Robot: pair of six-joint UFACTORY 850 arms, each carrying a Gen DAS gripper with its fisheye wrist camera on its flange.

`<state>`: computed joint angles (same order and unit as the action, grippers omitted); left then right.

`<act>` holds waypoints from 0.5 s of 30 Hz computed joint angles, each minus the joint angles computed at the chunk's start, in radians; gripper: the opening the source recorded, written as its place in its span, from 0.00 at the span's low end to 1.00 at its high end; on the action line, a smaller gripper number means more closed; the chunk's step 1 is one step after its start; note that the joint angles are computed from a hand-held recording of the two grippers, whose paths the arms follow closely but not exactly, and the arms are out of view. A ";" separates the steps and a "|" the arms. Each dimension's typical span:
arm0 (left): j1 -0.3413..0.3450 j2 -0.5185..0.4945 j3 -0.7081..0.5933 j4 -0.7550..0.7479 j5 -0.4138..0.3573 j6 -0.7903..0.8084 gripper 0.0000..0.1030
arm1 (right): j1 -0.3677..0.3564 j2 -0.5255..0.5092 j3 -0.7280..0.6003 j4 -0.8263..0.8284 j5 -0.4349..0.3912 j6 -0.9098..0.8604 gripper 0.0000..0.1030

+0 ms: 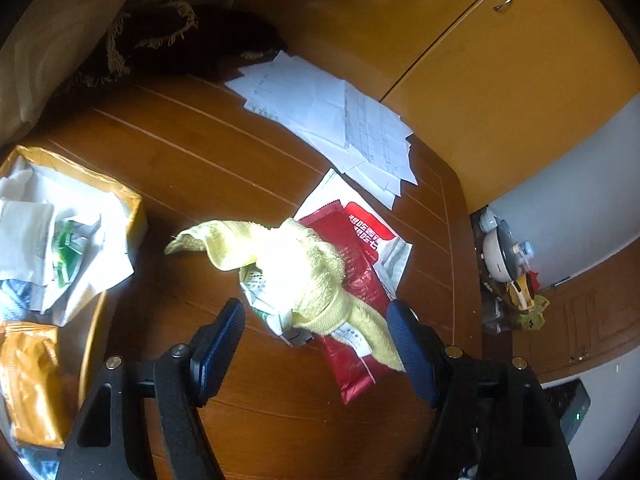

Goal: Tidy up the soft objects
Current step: 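Grasp the yellow cloth with the left gripper while the right grasps the red packet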

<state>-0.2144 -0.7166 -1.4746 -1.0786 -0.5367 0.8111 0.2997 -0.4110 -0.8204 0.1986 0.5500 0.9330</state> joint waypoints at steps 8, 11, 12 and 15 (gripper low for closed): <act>-0.060 -0.094 -0.122 0.255 0.083 -0.292 0.58 | -0.010 0.002 0.011 -0.131 0.019 0.118 0.58; -0.051 -0.090 -0.102 0.232 0.097 -0.264 0.40 | -0.006 0.006 0.016 -0.121 0.024 0.110 0.58; -0.042 -0.086 -0.093 0.198 0.083 -0.229 0.38 | -0.003 0.009 0.018 -0.102 0.025 0.098 0.58; -0.004 -0.053 -0.039 0.026 0.005 -0.046 0.36 | 0.004 0.013 0.022 -0.054 0.026 0.059 0.58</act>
<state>-0.2187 -0.7697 -1.5136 -1.0528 -0.5313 0.7653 0.3038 -0.3982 -0.7980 0.1450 0.5759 0.9919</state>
